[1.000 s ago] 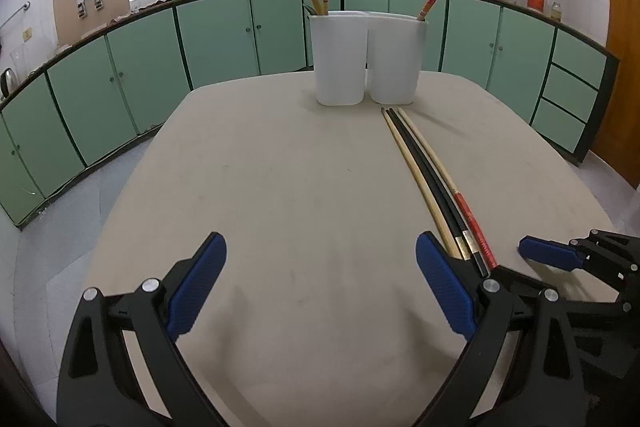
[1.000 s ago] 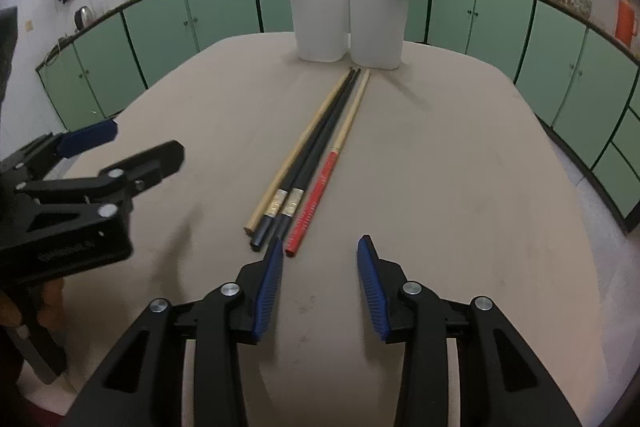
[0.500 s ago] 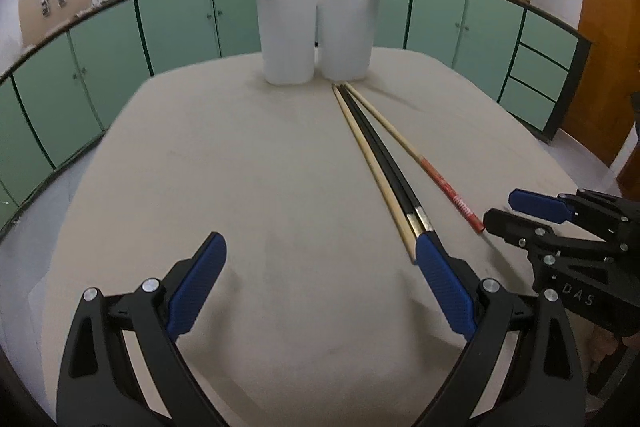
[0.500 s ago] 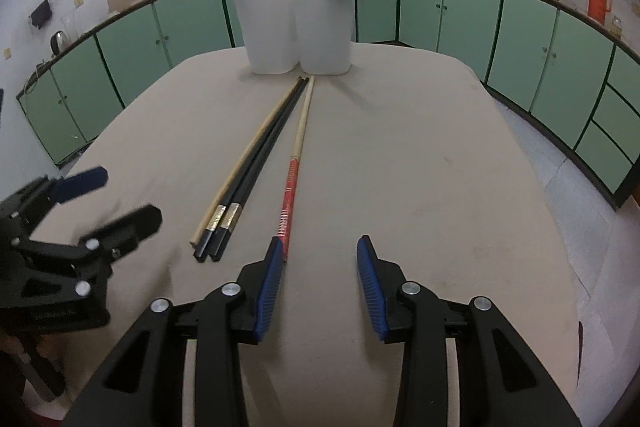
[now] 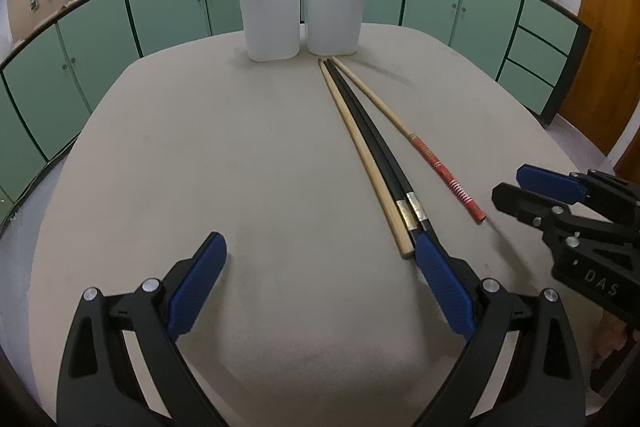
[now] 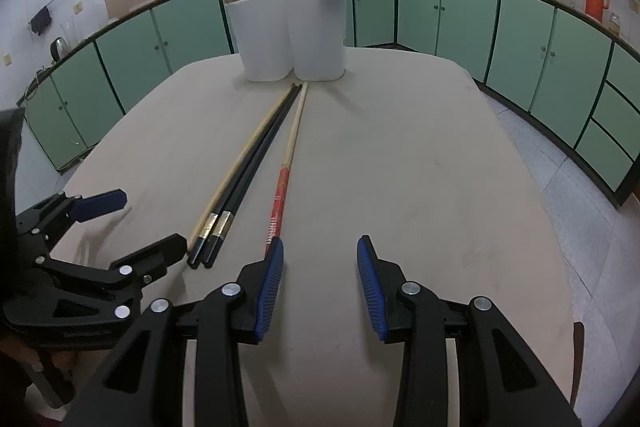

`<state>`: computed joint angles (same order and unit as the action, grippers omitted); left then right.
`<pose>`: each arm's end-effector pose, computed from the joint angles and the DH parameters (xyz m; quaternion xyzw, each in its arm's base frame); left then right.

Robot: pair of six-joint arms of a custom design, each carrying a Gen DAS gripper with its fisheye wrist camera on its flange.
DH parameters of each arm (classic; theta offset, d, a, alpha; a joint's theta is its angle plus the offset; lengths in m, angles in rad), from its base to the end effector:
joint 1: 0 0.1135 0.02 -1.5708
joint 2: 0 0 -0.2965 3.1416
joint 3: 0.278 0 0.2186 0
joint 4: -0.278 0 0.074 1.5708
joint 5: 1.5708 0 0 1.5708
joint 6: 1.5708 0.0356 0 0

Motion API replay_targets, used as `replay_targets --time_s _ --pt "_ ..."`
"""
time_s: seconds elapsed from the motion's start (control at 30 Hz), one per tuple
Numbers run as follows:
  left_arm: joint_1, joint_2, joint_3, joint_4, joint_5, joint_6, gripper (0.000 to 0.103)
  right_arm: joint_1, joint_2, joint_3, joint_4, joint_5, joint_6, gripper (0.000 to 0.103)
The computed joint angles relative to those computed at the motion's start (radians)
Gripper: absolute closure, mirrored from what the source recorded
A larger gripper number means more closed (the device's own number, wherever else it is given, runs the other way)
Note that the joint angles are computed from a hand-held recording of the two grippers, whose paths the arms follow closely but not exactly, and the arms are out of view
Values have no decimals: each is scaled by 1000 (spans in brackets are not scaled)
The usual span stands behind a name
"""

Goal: Organize utensils
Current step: 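Move both open tools back down over the remaining chopsticks, then grasp a plain wooden chopstick with the left tool while the right tool grasps a red-patterned chopstick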

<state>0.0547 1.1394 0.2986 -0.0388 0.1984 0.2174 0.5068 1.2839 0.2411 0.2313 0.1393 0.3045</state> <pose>0.1505 0.0012 0.1823 0.1095 0.9304 -0.0466 0.3466 0.1502 0.0777 0.1673 -0.0679 0.9244 0.0865 0.3652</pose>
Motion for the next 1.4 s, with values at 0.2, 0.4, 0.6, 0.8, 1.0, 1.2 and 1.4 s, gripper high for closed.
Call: replay_targets --time_s 0.2,0.4,0.6,0.8,1.0,1.2,1.4 --pt "-33 44 14 3 -37 -12 11 -15 -13 1 -4 -11 -7 65" --pt "-7 45 18 1 -48 -21 22 -6 7 -5 13 -18 -1 65" --pt "27 37 19 -3 -41 -7 28 47 19 1 20 -24 -1 65" --pt "18 29 14 -2 -38 -7 34 86 70 0 45 -23 -9 65" --pt "7 39 8 20 -33 -13 44 86 97 5 72 -14 -14 75" --pt "-12 30 3 22 -35 -22 54 111 111 2 93 14 -12 83" --pt "-65 24 -5 33 -35 -40 79 105 122 11 94 11 -13 96"
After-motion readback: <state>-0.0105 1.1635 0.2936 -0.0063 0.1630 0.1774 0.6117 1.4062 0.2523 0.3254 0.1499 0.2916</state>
